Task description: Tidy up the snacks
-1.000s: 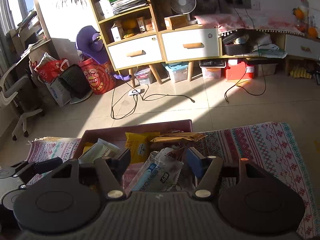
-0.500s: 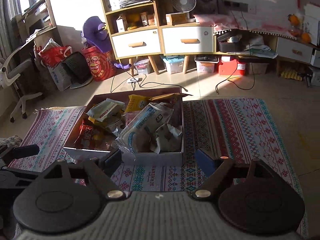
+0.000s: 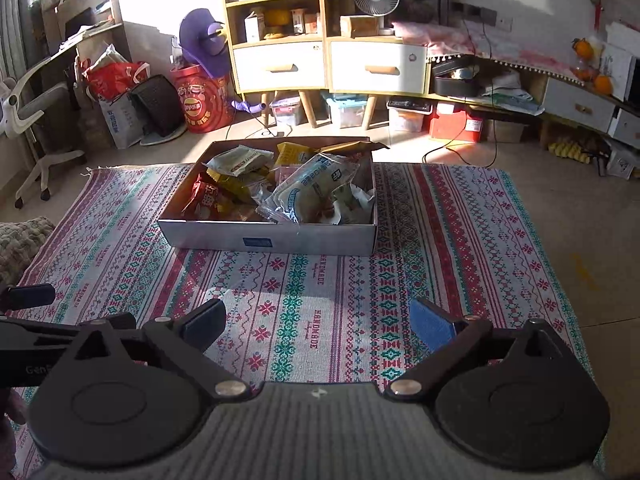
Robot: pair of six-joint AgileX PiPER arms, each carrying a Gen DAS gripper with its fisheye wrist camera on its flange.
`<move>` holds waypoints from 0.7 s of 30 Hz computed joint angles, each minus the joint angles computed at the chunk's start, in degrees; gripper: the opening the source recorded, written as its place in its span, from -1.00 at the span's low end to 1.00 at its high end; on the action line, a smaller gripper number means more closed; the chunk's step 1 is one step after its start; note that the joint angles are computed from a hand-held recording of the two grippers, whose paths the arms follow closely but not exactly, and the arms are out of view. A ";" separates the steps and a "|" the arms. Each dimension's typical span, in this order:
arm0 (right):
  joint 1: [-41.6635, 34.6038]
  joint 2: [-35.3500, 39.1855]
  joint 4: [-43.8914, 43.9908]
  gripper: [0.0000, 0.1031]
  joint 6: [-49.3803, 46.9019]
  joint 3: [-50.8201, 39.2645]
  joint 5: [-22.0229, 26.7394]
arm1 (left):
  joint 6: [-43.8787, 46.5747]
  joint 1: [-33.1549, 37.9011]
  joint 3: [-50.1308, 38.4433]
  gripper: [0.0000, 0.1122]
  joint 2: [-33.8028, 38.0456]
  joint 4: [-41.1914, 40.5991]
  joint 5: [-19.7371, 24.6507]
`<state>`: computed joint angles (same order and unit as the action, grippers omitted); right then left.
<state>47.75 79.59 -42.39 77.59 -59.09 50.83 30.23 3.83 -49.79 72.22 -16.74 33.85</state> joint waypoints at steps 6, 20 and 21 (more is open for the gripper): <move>2.09 0.01 0.11 0.95 2.56 -0.34 0.37 | -0.96 1.67 -0.07 0.84 -0.59 0.54 2.24; 2.89 2.15 1.27 0.98 2.11 -1.26 2.20 | 0.39 1.82 1.57 0.84 -3.58 -1.62 1.09; 2.98 2.23 1.23 0.98 2.12 -1.32 2.41 | 0.43 1.80 1.62 0.84 -3.68 -1.63 1.10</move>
<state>50.73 81.82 -41.16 79.71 -60.40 53.24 30.66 5.63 -48.17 68.54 -18.37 34.96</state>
